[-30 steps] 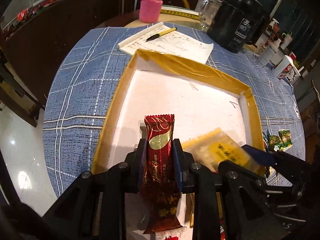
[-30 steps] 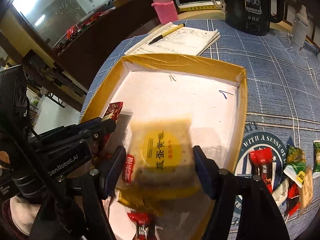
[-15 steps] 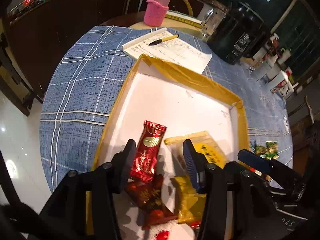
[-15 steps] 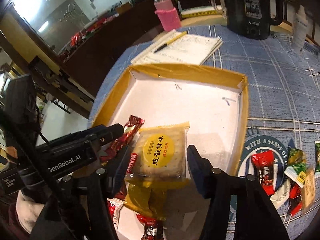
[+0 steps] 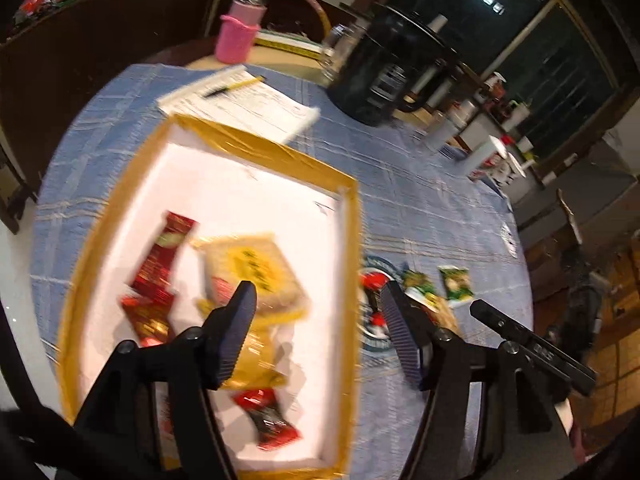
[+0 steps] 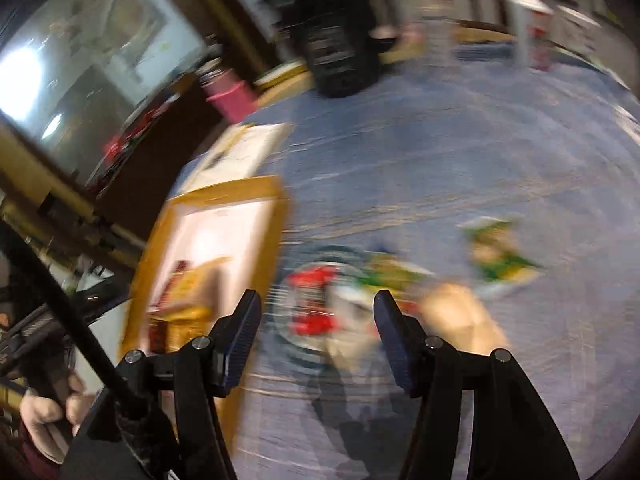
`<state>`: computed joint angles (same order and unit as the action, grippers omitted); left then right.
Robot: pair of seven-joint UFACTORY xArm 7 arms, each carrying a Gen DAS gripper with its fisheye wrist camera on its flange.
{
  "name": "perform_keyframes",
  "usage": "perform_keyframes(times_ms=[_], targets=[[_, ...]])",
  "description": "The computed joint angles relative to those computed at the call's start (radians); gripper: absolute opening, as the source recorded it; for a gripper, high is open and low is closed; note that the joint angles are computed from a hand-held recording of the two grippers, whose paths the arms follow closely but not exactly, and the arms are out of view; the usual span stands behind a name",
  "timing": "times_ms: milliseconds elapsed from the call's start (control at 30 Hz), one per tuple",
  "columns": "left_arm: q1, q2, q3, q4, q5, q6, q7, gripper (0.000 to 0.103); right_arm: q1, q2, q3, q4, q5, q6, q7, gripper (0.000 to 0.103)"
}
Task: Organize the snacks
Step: 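Grasp the white wrapper with the left tool while the right tool grasps the clear biscuit pack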
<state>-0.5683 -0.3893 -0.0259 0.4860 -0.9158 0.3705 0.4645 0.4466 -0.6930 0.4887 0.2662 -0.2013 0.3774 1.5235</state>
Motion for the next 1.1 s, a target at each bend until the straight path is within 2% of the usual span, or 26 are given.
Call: perform_keyframes(times_ms=[100,233,300,467,567,600,667,700,767,967,1067,1100], targets=[[-0.026,0.008,-0.040,-0.004,-0.002,-0.013,-0.040,0.066,0.107,-0.143,-0.076,-0.108,0.066,0.104,-0.024,0.059],[-0.074,0.034,-0.089,-0.004,0.012,-0.037,-0.092,0.066,0.158,-0.149,-0.125,-0.153,0.091,0.125,-0.111,0.059],[-0.093,0.041,-0.122,-0.006,0.047,-0.055,-0.129,0.066,0.142,-0.094,-0.122,-0.134,0.079,0.122,-0.158,0.059],[-0.156,0.075,-0.163,-0.001,0.146,-0.093,-0.166,0.066,0.084,0.040,-0.105,-0.103,0.038,0.036,-0.234,0.059],[-0.193,0.112,-0.171,0.012,0.193,-0.109,-0.159,0.066,0.052,0.109,-0.108,-0.081,0.015,-0.001,-0.282,0.059],[-0.200,0.135,-0.184,0.021,0.222,-0.120,-0.158,0.066,0.026,0.132,-0.085,-0.061,-0.009,0.004,-0.286,0.059],[-0.188,0.173,-0.214,0.038,0.300,-0.135,-0.193,0.066,0.007,0.162,-0.077,-0.036,-0.032,0.011,-0.306,0.055],[-0.184,0.187,-0.226,0.044,0.336,-0.140,-0.213,0.064,0.001,0.173,-0.077,-0.024,-0.041,0.018,-0.317,0.044],[-0.183,0.233,-0.235,0.069,0.387,-0.150,-0.226,0.059,0.010,0.172,-0.097,-0.027,-0.035,0.020,-0.340,0.037],[-0.113,0.363,-0.265,0.132,0.575,-0.179,-0.364,0.043,0.102,0.060,-0.162,-0.109,0.066,0.041,-0.404,0.033],[-0.086,0.404,-0.276,0.154,0.724,-0.189,-0.479,0.043,0.140,-0.004,-0.174,-0.148,0.112,0.059,-0.412,0.033],[-0.082,0.415,-0.279,0.161,0.738,-0.190,-0.490,0.043,0.150,-0.024,-0.175,-0.159,0.124,0.065,-0.412,0.033]])
